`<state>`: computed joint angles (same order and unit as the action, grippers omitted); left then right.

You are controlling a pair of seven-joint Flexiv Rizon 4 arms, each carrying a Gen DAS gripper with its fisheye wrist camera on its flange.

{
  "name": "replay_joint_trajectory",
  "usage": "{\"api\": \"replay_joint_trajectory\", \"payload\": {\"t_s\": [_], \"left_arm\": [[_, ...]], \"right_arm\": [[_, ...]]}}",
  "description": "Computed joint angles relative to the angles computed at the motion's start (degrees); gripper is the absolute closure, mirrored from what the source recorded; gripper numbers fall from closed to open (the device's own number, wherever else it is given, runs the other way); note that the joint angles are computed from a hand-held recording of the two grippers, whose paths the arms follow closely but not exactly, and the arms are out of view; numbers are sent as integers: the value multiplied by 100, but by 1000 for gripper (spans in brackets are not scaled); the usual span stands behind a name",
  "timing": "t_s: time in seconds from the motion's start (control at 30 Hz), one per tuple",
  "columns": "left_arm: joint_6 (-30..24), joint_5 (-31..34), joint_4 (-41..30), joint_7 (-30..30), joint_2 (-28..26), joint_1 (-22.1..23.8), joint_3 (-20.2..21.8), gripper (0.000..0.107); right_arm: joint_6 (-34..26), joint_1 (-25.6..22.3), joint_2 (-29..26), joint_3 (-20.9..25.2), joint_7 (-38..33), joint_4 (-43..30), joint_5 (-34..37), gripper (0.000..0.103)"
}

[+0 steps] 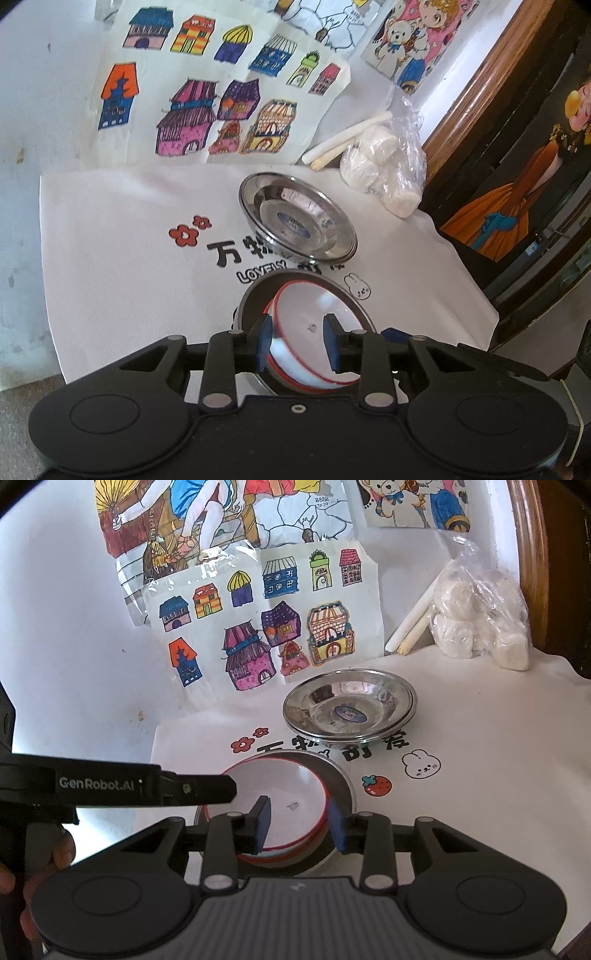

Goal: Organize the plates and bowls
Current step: 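Open both grippers to release the white bowl and lift them away, then move both grippers to the steel bowl holding the nested white bowls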

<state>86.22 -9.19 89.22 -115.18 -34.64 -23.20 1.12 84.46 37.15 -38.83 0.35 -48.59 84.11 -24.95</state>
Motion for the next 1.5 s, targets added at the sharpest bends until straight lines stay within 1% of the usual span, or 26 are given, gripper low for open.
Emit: {"api": "replay_joint_trajectory", "payload": {"t_s": [0.1, 0.17, 0.3, 0.37, 0.47, 0.53, 0.7, 0.77, 0.9, 0.97, 1.03, 1.1, 1.17, 1.27, 1.33, 1.43, 1.5], "left_arm": [[45, 51, -13, -31, 6, -62, 89, 71], [79, 78, -16, -75, 5, -103, 158, 65], [146, 149, -17, -182, 7, -207, 334, 57], [201, 195, -15, -244, 9, -270, 441, 50], [236, 294, -48, -398, 0, -466, 749, 44], [230, 366, -79, -501, -12, -571, 919, 43], [212, 458, -90, -570, -3, -562, 940, 40], [203, 493, -106, -581, -10, -556, 941, 35], [186, 591, -164, -686, -47, -645, 1090, 28], [218, 642, -183, -785, -73, -721, 1209, 16], [247, 699, -212, -872, -105, -802, 1347, 11], [254, 757, -235, -899, -122, -842, 1430, 10], [206, 811, -266, -925, -134, -888, 1518, 5], [208, 931, -274, -997, -151, -966, 1669, 5], [217, 999, -248, -992, -140, -961, 1685, 5], [247, 1075, -151, -904, -81, -897, 1622, 5], [230, 1121, -70, -767, -22, -813, 1530, 5]], "right_arm": [[118, 120, 61, -203, 138, 114, -43, 61], [180, 191, 96, -324, 233, 179, -82, 58], [297, 327, 161, -549, 429, 307, -169, 54], [335, 392, 190, -656, 517, 362, -223, 50], [423, 486, 228, -809, 646, 444, -294, 43], [486, 571, 248, -945, 740, 500, -345, 40], [508, 566, 239, -955, 776, 486, -399, 36], [534, 585, 234, -994, 803, 485, -414, 32], [646, 676, 223, -1158, 904, 528, -410, 24], [726, 826, 220, -1389, 1017, 578, -405, 17], [808, 1022, 220, -1681, 1139, 649, -400, 14], [890, 1186, 219, -1930, 1222, 721, -379, 11], [994, 1418, 196, -2260, 1321, 796, -315, 6], [1114, 1802, 151, -2766, 1402, 907, -153, 1], [1170, 2070, 123, -3096, 1398, 996, -10, 0], [1156, 2379, 123, -3428, 1319, 1127, 181, 0], [1098, 2512, 150, -3547, 1226, 1200, 249, 0]]}}
